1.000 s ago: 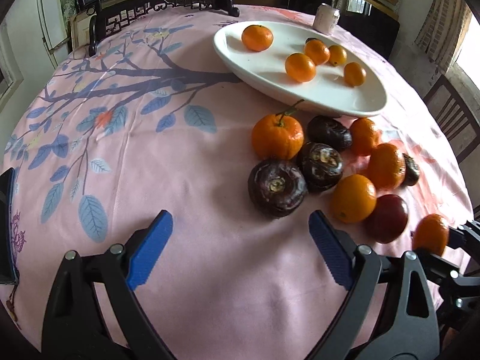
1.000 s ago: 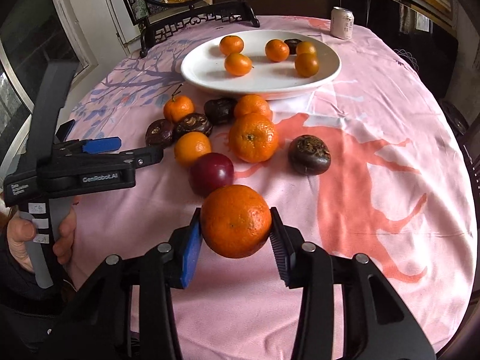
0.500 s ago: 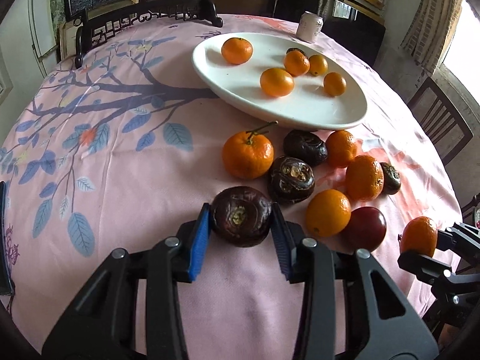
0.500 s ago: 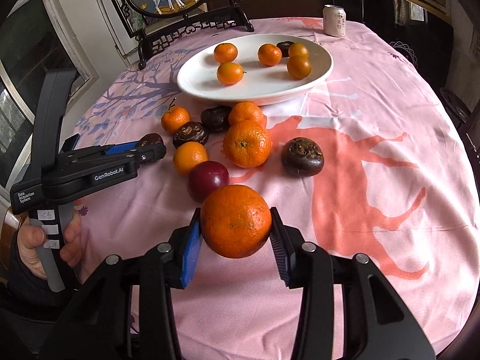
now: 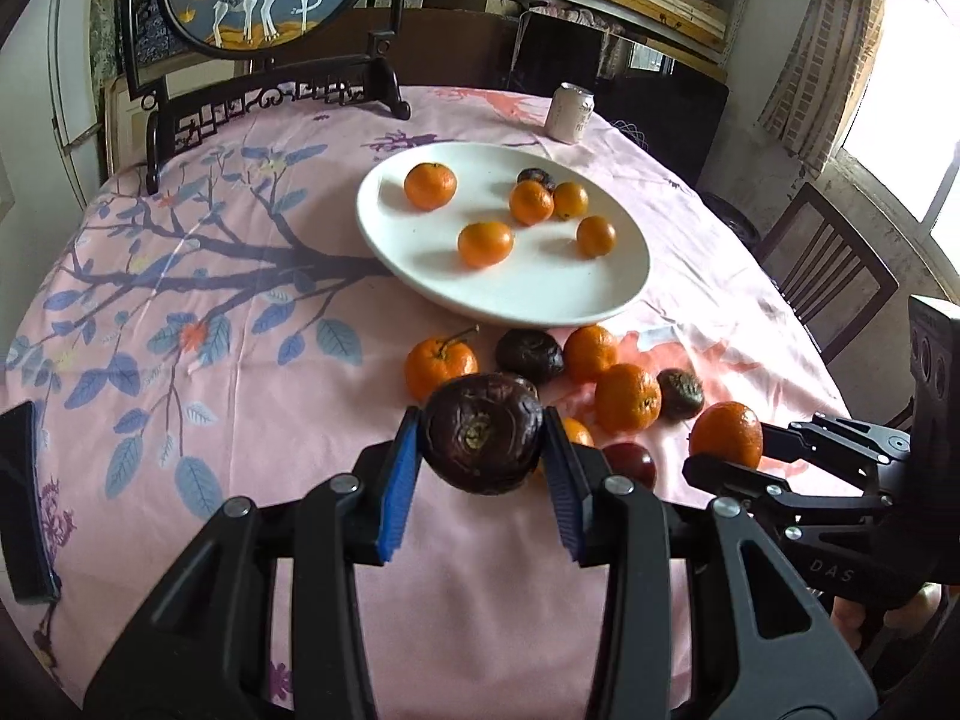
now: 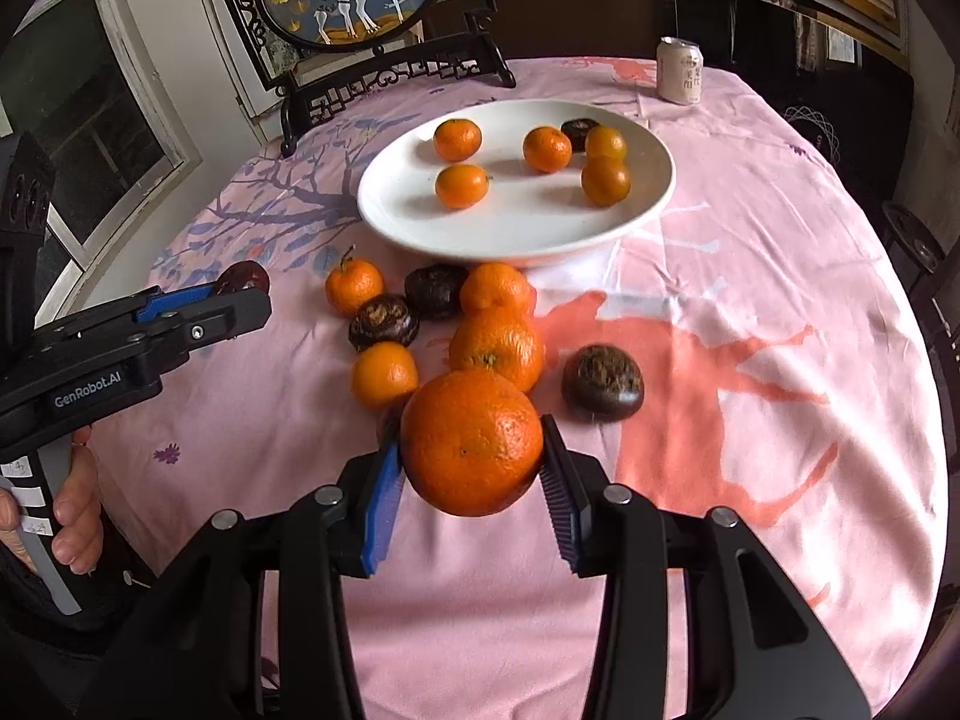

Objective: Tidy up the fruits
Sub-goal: 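Lower both held fruits onto the white plate and open both grippers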

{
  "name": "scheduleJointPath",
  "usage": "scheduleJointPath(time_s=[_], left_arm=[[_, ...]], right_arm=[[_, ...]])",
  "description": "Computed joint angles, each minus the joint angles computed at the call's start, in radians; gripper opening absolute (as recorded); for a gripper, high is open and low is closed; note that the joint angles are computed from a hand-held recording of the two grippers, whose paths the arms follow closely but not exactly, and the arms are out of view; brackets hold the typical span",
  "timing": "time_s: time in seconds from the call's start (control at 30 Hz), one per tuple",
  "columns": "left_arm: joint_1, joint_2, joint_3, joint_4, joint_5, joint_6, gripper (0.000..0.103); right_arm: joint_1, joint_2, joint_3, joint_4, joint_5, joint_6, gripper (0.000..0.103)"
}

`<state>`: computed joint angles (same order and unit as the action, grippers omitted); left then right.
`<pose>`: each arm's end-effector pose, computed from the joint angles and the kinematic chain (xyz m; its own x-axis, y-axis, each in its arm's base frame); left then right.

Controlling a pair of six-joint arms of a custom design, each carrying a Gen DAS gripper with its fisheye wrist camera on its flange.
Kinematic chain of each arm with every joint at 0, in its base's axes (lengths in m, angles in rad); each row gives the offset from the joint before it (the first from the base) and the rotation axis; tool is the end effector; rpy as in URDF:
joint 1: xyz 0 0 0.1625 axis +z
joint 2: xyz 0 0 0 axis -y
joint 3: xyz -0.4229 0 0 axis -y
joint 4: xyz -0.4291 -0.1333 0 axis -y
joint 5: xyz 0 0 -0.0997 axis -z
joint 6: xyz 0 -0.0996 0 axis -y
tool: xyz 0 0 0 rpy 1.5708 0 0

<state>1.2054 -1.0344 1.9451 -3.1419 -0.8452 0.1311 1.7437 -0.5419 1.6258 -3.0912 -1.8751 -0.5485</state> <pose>-0.0295 -0.6351 0.1894 -0.8000 -0.0155 -0.5998 0.3901 0.7460 -0.5397 0.2212 -0.6655 -0.0426 -0.7393 -0.4991 0.4521 -0.6344 0.7412 -0.2192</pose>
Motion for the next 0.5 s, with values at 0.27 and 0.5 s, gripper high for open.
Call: scheduleJointPath(time_s=[0.27, 0.5], left_arm=[[0.032, 0.134, -0.352, 0.184, 0.035, 0.019, 0.040], [0.096, 0.290, -0.637, 0.382, 0.050, -0.052, 0.040]], right_arm=[[0.040, 0.154, -0.370, 0.178, 0.011, -0.080, 0.043], [0.037, 0.366, -0.768, 0.405, -0.032, -0.070, 0.043]])
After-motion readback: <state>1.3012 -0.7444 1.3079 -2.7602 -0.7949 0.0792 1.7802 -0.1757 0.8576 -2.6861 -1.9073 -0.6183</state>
